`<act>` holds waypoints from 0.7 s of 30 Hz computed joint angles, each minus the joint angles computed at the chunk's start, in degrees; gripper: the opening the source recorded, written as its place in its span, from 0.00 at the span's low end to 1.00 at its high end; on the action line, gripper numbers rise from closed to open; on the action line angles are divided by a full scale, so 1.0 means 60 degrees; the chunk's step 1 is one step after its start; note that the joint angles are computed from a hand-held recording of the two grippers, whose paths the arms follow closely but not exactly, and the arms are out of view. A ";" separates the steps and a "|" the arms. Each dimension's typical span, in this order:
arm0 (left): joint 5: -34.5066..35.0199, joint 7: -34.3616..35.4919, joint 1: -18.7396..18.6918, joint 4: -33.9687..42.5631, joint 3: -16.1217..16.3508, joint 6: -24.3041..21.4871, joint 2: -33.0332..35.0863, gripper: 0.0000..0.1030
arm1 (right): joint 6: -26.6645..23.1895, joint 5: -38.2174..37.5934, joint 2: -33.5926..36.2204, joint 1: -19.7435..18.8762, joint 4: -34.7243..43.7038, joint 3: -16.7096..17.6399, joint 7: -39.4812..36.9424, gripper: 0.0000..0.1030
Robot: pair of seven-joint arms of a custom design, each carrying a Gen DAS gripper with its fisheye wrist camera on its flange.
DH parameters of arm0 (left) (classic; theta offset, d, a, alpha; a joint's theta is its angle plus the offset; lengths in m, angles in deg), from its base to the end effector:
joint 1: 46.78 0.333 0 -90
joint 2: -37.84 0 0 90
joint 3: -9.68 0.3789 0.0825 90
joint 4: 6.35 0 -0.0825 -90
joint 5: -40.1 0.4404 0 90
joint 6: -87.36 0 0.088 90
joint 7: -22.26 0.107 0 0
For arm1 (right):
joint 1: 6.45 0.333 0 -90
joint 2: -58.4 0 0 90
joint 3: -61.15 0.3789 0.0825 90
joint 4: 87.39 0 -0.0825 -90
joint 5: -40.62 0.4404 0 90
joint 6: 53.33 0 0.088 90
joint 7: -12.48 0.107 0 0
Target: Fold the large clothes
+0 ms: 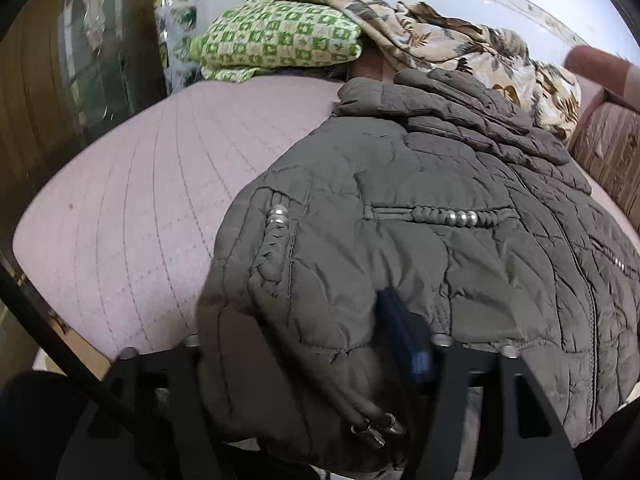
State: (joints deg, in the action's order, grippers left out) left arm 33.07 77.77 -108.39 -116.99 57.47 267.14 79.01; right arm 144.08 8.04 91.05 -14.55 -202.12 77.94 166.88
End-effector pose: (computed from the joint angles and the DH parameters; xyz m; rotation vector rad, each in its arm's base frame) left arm 0.6954 -0.2515 0.3079 -1.8484 1.5747 -0.6821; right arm 0.6935 0.1446 0.2941 -1.1761 1.9092 -0.1143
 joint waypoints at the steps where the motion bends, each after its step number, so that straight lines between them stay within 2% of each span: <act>1: 0.0019 -0.0065 -0.0275 -0.0008 0.0315 -0.0012 0.0153 0.40 | 0.0073 0.0185 -0.0083 0.0297 -0.0065 -0.0304 -0.0088 0.31; 2: 0.0026 -0.0064 -0.0406 -0.0035 0.0458 0.0055 0.0208 0.36 | 0.0053 0.0472 -0.0146 0.0462 -0.0104 -0.0425 -0.0279 0.31; 4: -0.0066 0.0031 -0.0535 -0.0072 0.0590 0.0220 0.0249 0.24 | -0.0215 0.0049 -0.0185 0.0131 -0.0050 -0.0109 -0.0136 0.26; 5: -0.0144 0.0111 -0.0638 -0.0123 0.0694 0.0337 0.0267 0.23 | -0.0323 0.0053 -0.0286 0.0304 -0.0038 -0.0274 -0.0274 0.24; 6: -0.0266 0.0197 -0.0725 -0.0181 0.0770 0.0457 0.0276 0.20 | -0.0244 0.0614 -0.0464 0.0810 -0.0147 -0.0722 -0.0815 0.22; 8: -0.0481 0.0412 -0.0861 -0.0240 0.0897 0.0611 0.0280 0.19 | 0.0029 0.1159 -0.0775 0.2160 -0.0288 -0.2050 -0.1372 0.21; 10: -0.0705 0.0618 -0.1147 -0.0342 0.1178 0.0846 0.0358 0.18 | 0.0323 0.1642 -0.0900 0.2775 -0.0403 -0.2627 -0.1857 0.20; 14: -0.1245 0.0995 -0.1742 -0.0542 0.1759 0.1398 0.0573 0.17 | 0.0634 0.2278 -0.1096 0.3161 -0.0551 -0.2922 -0.2685 0.19; 18: -0.1737 0.1416 -0.1849 -0.0543 0.1829 0.1489 0.0510 0.17 | 0.0827 0.2949 -0.1329 0.3653 -0.0688 -0.3293 -0.3677 0.19; 21: -0.2111 0.1754 -0.2046 -0.0634 0.1963 0.1573 0.0473 0.17 | 0.0837 0.3681 -0.1537 0.4281 -0.0790 -0.3767 -0.4685 0.19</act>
State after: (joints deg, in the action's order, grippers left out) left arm 20.41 88.29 -120.66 -120.79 69.24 276.58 81.85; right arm 149.11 30.13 81.83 11.14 -206.86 55.34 138.77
